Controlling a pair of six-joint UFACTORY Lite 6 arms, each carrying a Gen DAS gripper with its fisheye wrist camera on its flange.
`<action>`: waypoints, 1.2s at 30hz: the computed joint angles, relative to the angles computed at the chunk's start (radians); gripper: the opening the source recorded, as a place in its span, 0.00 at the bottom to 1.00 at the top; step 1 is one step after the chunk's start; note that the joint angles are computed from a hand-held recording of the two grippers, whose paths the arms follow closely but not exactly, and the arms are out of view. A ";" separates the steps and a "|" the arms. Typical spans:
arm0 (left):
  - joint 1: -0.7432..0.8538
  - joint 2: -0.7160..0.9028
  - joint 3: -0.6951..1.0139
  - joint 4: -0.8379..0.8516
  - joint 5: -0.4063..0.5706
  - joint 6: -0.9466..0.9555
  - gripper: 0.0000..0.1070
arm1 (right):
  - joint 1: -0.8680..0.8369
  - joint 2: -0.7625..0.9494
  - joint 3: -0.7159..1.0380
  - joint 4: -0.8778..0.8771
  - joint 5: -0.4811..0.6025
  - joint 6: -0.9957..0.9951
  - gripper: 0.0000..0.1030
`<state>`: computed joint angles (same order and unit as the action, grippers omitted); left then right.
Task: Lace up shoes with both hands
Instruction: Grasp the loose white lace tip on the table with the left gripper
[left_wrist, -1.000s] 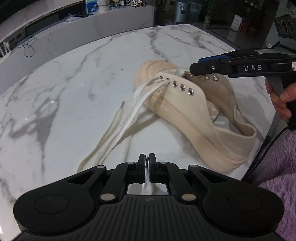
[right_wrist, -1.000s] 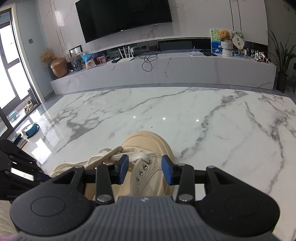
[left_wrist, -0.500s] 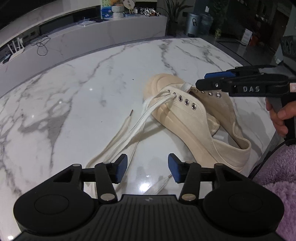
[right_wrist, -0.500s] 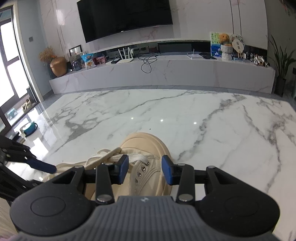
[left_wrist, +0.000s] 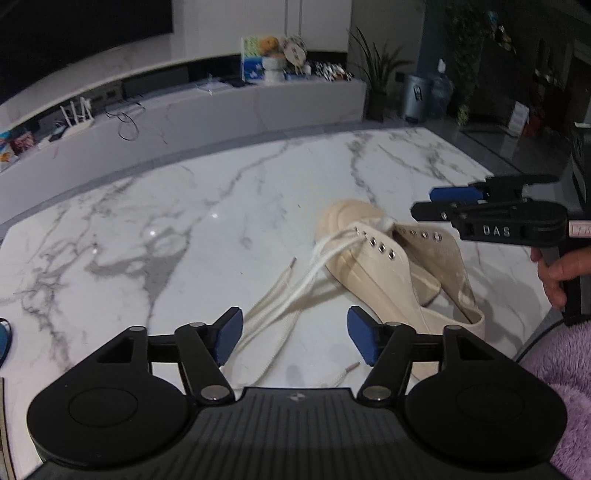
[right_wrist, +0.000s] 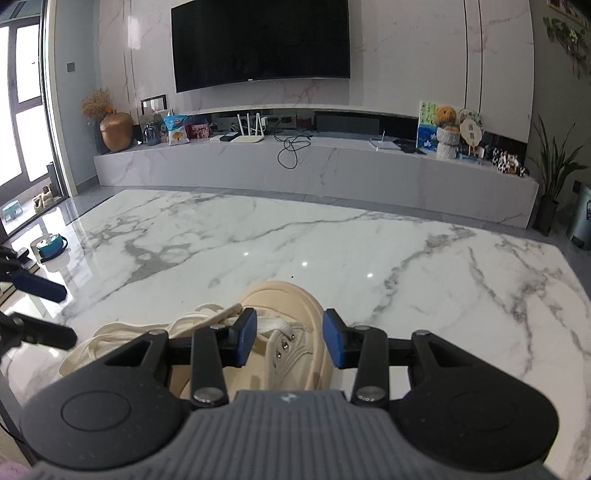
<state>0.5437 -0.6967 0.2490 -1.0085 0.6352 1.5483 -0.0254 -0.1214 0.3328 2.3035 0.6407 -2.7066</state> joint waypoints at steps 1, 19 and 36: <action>0.018 0.000 -0.002 -0.021 0.005 0.024 0.62 | 0.001 -0.005 -0.003 0.004 -0.002 -0.003 0.42; -0.110 0.637 0.260 -0.718 -0.120 0.615 0.60 | 0.006 0.043 0.033 -0.056 0.002 0.029 0.42; -0.305 1.007 0.436 -0.981 -0.182 0.966 0.35 | -0.003 0.083 0.064 -0.143 0.033 0.056 0.44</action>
